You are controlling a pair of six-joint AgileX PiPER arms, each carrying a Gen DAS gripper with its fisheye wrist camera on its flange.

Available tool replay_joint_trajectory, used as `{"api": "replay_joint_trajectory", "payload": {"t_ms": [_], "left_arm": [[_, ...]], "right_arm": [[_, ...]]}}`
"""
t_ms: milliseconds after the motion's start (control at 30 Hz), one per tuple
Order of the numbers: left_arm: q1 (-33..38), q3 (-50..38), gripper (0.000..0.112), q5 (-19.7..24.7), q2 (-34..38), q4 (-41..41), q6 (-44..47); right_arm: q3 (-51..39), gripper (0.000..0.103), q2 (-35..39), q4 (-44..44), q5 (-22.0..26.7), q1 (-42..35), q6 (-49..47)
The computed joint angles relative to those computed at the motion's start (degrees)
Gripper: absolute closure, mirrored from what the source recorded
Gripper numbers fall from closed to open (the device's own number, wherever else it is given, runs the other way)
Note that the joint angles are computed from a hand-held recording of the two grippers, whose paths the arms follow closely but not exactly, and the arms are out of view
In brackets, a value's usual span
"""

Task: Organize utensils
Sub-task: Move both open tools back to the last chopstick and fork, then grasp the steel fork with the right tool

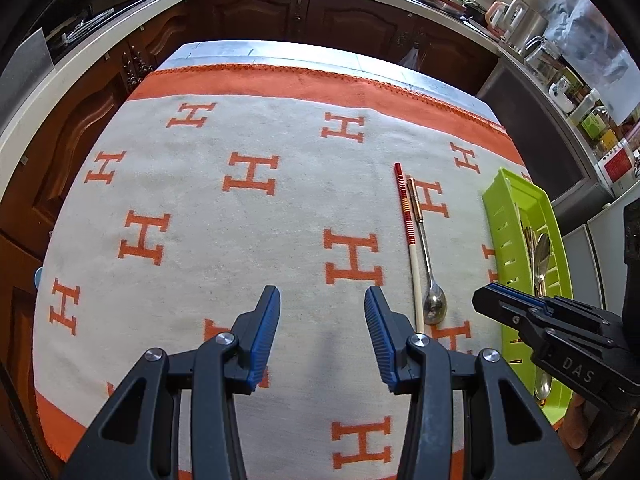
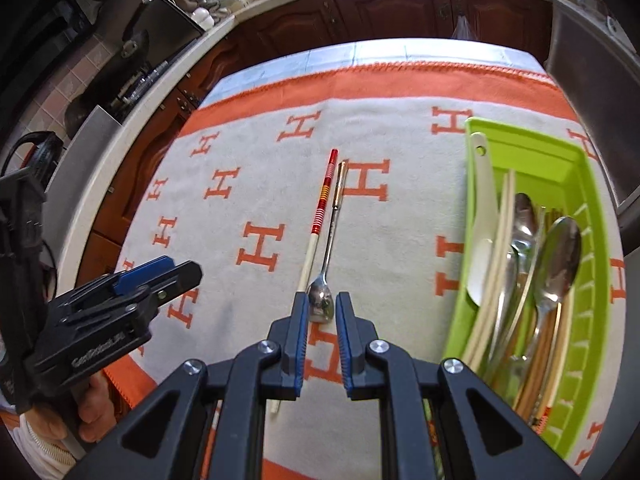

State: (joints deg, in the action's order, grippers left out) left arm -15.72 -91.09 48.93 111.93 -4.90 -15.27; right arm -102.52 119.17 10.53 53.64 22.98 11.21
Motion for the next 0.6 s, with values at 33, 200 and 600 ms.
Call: {"api": "replay_joint_trajectory", "payload": {"t_ms": [33,200,600], "left_arm": [[0.54,0.1,0.07,-0.07,0.2,-0.69,0.46],[2.41,0.53,0.07,-0.56,1.05,-2.48,1.95],[4.47,-0.19,0.07,-0.41,3.57,-6.23,5.13]], "right_arm": [[-1.79,0.089,1.49,-0.12,1.11,0.01,0.22],[-7.99,0.089,6.9,1.81,5.88,-0.51,-1.02],[-8.3,0.083,8.53,3.75,5.15,-0.25,-5.12]]}}
